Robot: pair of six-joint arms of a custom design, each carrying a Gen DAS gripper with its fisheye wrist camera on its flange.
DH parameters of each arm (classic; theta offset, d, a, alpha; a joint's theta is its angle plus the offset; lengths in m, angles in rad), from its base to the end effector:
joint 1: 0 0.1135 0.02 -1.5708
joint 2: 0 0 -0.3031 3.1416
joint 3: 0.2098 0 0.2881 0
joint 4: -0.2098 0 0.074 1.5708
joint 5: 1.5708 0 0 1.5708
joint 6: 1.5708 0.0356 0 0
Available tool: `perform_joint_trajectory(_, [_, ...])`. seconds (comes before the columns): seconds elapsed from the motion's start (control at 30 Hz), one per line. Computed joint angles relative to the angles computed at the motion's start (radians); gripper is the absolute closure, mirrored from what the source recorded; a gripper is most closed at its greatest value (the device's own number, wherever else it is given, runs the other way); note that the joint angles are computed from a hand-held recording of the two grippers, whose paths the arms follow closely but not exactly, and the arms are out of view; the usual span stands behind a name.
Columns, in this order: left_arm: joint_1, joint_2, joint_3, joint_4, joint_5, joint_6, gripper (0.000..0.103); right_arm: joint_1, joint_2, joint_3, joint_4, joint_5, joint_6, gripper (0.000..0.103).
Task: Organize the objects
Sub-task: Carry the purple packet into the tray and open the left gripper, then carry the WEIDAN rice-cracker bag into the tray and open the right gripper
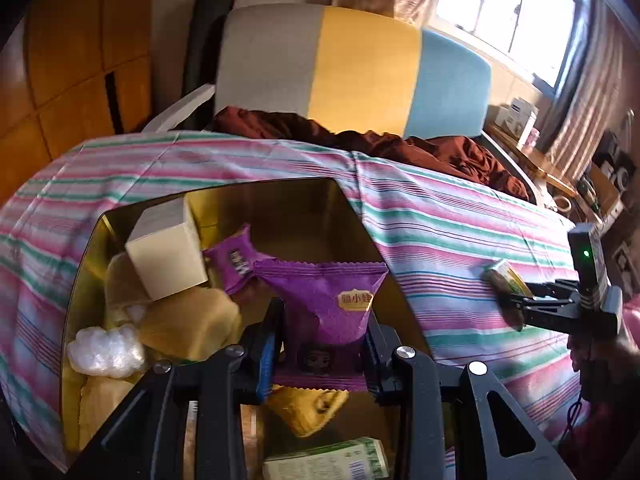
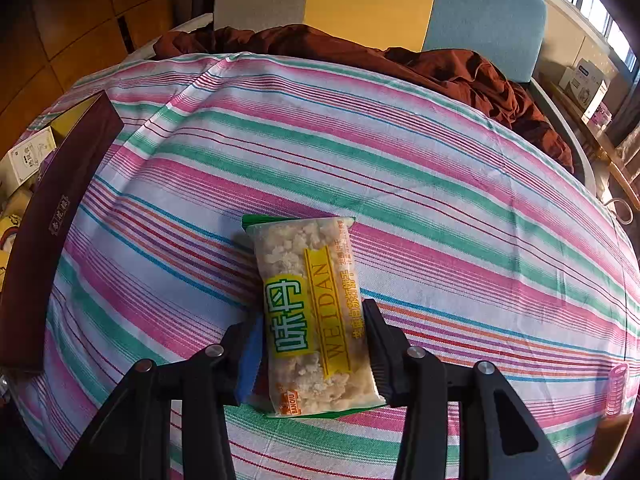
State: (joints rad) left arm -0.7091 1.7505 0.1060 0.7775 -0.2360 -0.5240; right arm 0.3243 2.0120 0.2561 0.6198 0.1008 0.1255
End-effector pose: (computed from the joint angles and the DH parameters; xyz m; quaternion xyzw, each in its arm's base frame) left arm 0.1447 -0.1132 0.0435 0.0458 0.9320 -0.1078 0.3432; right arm 0.1932 0.0612 0.0003 -0.0860 0.9715 0.0001 0.2209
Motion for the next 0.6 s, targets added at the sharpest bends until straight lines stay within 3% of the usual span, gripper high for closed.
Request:
perform_joint_trajectory(0.1, [0.196, 0.073, -0.037, 0.119, 0.130, 0.075, 0.068, 0.007, -0.002, 0.001, -0.005, 0.009, 0.000, 0.057])
perform_joint_trajectory(0.23, [0.341, 0.196, -0.022, 0.206, 0.234, 0.132, 0.067, 0.006, -0.005, 0.001, -0.009, 0.012, -0.004, 0.057])
perform_joint_trajectory(0.3, [0.366, 0.241, -0.002, 0.211, 0.253, 0.141, 0.064, 0.003, -0.004, 0.002, -0.009, 0.011, -0.007, 0.057])
perform_joint_trajectory(0.4, [0.375, 0.281, 0.009, 0.226, 0.257, 0.144, 0.047, 0.002, 0.001, 0.005, -0.008, 0.012, -0.009, 0.057])
perform_joint_trajectory(0.6, [0.341, 0.266, -0.031, 0.262, 0.192, 0.150, 0.042, 0.009, -0.005, 0.010, -0.024, 0.027, -0.011, 0.057])
